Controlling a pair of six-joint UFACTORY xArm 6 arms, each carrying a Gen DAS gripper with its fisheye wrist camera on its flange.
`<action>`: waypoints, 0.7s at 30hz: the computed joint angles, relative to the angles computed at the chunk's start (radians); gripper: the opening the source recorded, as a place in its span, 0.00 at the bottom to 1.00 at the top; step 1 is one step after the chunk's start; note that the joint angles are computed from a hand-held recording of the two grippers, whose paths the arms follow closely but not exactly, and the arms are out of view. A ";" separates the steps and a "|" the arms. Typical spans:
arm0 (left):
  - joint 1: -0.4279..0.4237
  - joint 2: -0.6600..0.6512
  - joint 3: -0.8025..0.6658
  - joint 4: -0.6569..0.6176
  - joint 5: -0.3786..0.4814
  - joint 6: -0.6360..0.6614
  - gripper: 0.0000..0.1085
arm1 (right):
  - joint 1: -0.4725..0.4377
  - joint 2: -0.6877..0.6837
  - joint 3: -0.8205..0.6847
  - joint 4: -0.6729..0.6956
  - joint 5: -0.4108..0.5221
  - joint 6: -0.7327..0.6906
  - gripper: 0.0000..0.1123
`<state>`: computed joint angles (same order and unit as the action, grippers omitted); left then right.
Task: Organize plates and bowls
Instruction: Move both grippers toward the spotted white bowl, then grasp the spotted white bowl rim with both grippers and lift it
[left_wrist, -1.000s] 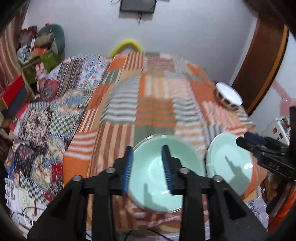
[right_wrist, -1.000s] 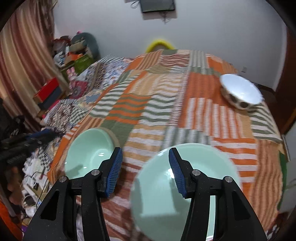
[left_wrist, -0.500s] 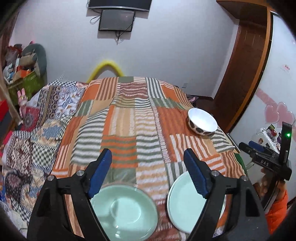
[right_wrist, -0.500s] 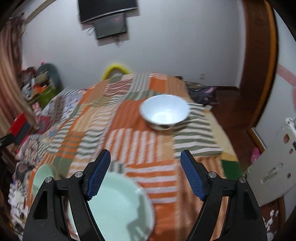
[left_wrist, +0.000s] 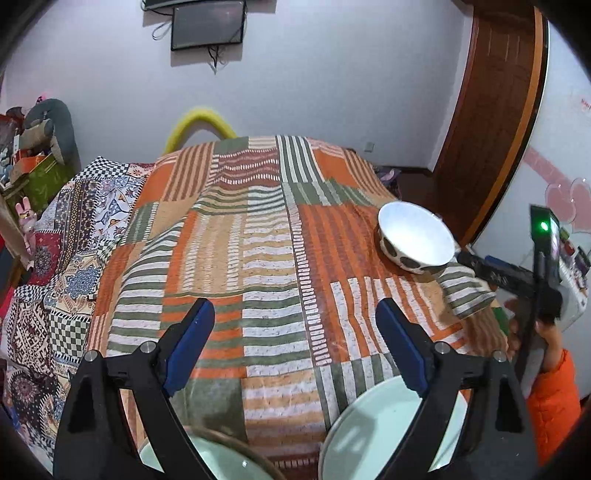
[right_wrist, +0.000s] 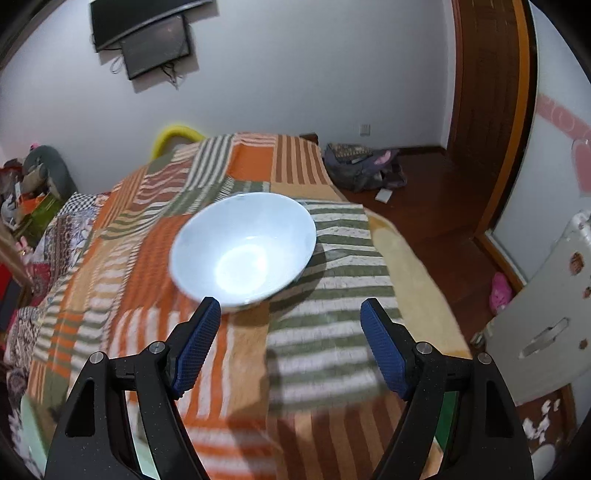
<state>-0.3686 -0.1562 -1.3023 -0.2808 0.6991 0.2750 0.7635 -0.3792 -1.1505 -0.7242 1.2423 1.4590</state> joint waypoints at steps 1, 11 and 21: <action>-0.006 0.014 -0.008 0.008 0.001 -0.003 0.83 | -0.031 -0.001 0.015 0.018 -0.034 -0.004 0.67; -0.048 0.123 -0.070 0.038 0.007 -0.016 0.83 | -0.196 -0.004 0.098 0.185 -0.265 -0.086 0.24; -0.085 0.227 -0.173 0.025 0.047 -0.043 0.82 | -0.106 -0.029 0.108 0.200 -0.280 -0.205 0.14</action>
<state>-0.4532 0.0705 -1.4756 -0.2560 0.7461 0.2319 0.6572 -0.4077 -1.0424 -0.5239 0.9620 1.2540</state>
